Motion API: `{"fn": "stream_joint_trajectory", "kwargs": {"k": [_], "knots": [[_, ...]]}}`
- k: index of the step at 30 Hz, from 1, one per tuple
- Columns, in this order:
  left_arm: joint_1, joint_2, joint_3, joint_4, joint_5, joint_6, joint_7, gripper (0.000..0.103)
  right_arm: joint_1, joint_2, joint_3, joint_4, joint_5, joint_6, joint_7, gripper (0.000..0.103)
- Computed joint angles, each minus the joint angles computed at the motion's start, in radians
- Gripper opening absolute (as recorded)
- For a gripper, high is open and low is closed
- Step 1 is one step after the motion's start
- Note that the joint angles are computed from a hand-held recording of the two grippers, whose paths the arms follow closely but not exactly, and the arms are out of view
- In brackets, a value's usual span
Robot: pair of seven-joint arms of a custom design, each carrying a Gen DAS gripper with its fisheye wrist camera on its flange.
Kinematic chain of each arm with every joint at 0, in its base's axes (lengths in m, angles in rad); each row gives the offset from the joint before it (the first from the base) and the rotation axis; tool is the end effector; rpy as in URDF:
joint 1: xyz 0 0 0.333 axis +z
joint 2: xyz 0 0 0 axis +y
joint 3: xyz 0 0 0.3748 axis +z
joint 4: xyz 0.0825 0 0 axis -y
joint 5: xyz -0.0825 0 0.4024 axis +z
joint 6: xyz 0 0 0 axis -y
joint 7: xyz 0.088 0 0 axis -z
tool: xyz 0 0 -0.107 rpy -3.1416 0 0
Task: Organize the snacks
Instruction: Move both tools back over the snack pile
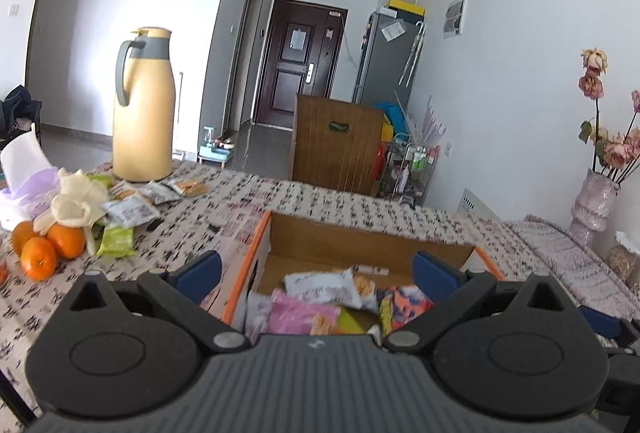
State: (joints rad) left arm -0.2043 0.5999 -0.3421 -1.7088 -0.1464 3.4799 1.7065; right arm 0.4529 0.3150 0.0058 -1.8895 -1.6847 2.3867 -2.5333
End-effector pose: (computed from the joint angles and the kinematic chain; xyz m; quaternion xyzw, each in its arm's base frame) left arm 0.6904 -0.3250 0.4403 -0.4825 0.6720 -0.5096 0.2364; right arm 0.6136 0.2924 0.4110 -0.4436 0.6986 -0.4495 0.3363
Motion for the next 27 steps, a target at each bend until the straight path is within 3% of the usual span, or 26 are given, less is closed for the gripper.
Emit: {"fn": "stream_joint_trajectory", "kwargs": {"k": [12, 21, 27], "knots": [[-0.004, -0.062, 0.055, -0.164, -0.033, -0.034, 0.035, 0.103, 0.017, -0.023, 0.026, -0.083, 0.085, 0.017, -0.015, 0.103], [0.001, -0.058, 0.066, -0.201, -0.044, -0.052, 0.063, 0.103, 0.023, -0.026, 0.031, -0.122, 0.143, 0.029, -0.012, 0.103], [0.043, -0.025, 0.021, -0.2, -0.015, -0.033, 0.068, 0.103, 0.024, -0.026, 0.03, -0.137, 0.167, 0.035, -0.012, 0.103]]}}
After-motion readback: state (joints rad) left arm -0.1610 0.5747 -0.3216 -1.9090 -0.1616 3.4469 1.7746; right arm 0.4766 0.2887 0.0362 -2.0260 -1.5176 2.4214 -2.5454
